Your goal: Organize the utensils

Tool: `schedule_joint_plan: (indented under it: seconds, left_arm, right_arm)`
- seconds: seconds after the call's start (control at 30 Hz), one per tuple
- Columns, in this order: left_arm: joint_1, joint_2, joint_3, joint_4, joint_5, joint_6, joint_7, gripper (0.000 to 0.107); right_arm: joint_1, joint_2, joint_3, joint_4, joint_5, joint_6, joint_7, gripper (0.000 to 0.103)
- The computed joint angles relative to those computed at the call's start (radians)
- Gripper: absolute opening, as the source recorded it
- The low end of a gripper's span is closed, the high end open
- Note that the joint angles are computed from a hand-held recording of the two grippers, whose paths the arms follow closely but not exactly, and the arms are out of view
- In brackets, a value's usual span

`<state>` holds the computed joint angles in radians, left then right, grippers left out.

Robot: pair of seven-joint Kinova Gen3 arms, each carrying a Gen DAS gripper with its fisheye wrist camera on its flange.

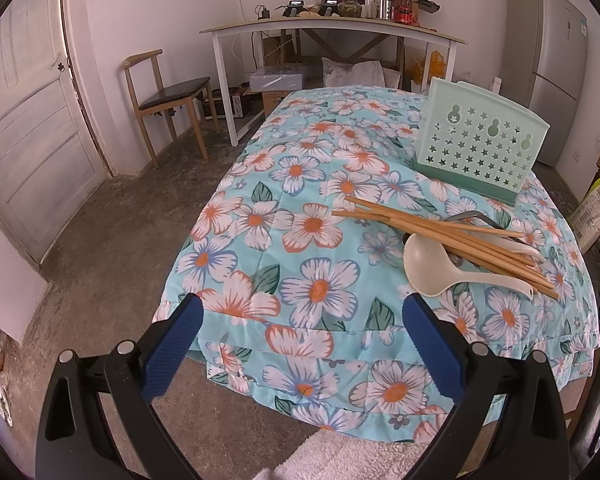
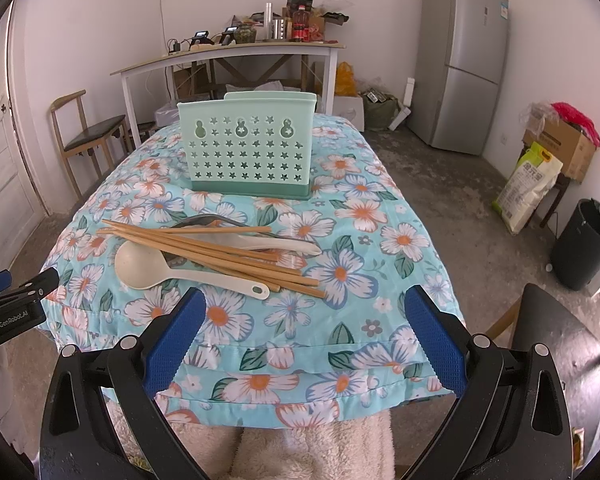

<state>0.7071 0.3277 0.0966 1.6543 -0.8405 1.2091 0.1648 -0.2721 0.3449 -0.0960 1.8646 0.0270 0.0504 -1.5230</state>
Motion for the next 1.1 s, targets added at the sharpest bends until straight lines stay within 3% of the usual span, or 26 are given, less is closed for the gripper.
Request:
schedule_joint_plan:
  seconds: [1.1]
  left_arm:
    - [0.001, -0.002, 0.003, 0.008, -0.006, 0.001, 0.009, 0.097]
  right_arm:
    - [0.012, -0.007, -0.016, 0.005, -0.007, -0.006, 0.001, 0.095]
